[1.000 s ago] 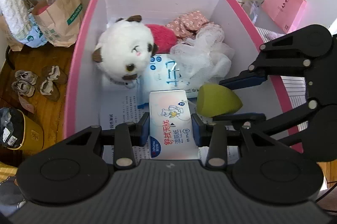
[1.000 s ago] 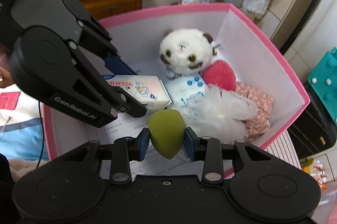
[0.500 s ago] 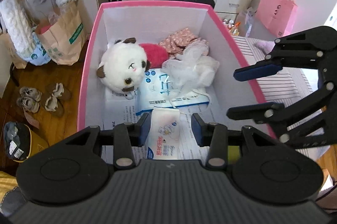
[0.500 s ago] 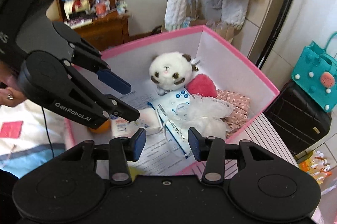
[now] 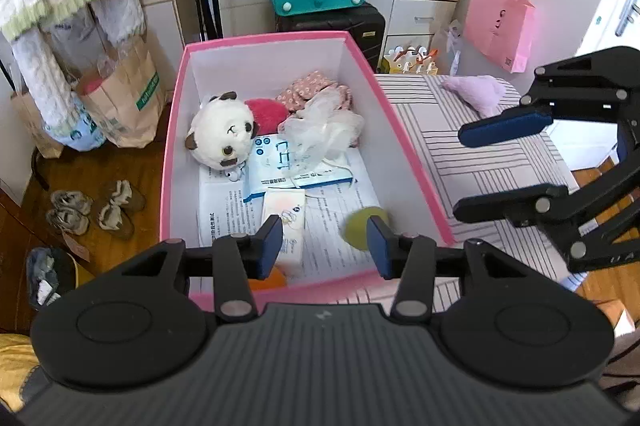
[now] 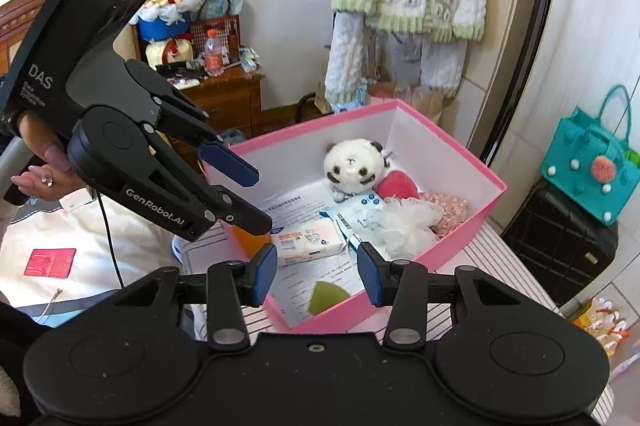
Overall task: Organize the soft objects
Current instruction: 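Lower the wet-wipes pack and green sponge into the box and open both tools, then move both tools back from the box toward the lilac plush toy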
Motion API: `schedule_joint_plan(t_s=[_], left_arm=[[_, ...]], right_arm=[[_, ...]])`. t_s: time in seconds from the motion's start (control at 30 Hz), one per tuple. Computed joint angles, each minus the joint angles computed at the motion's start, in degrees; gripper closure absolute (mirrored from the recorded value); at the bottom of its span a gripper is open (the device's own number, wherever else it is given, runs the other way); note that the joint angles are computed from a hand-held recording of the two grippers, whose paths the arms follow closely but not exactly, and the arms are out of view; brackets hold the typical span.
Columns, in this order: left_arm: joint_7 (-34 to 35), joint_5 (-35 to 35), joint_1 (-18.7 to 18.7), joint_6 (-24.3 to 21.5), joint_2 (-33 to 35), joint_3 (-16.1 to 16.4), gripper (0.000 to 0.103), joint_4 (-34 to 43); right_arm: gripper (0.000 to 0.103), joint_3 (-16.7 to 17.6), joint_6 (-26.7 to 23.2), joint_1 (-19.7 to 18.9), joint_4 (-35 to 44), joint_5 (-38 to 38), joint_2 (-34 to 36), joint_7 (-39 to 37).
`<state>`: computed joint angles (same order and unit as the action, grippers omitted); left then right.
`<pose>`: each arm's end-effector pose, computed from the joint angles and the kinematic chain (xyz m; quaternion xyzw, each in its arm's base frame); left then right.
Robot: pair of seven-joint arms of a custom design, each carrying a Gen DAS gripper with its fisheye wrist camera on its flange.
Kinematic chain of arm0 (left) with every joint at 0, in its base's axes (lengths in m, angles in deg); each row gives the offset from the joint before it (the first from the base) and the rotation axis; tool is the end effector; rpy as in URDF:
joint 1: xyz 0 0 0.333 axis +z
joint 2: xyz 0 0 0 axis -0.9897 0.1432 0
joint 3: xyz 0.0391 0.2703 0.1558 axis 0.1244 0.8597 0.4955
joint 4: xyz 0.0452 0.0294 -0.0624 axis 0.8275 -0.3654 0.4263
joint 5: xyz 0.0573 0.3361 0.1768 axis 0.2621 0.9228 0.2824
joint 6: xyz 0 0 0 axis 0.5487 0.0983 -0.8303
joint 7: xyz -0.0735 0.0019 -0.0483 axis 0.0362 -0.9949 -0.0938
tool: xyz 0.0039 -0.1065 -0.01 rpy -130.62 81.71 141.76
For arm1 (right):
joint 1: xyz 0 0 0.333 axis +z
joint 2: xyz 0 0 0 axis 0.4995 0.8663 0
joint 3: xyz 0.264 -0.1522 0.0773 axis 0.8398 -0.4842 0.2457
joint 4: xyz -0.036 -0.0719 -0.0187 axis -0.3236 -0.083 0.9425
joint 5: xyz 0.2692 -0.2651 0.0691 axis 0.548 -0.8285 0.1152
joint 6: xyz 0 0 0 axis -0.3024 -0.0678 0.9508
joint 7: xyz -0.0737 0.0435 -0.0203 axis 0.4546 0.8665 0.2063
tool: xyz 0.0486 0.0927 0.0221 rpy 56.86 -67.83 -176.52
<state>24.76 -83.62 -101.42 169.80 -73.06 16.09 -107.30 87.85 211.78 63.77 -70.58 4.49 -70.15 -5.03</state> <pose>0.4385 -0.2969 0.5799 -0.5370 0.7733 -0.2968 0.1600 0.4522 0.4447 0.6185 -0.8760 0.2931 -0.1504 0.3523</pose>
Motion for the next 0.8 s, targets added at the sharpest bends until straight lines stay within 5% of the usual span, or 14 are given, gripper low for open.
schedule_joint_plan(t_s=[0.8], left_arm=[[-0.91,3.23,-6.89,-4.38,-8.35,-3.06,0.04,-3.28]], right_arm=[[0.047,4.83,9.55,-5.09,-26.1,-4.81,-24.16,8.33]])
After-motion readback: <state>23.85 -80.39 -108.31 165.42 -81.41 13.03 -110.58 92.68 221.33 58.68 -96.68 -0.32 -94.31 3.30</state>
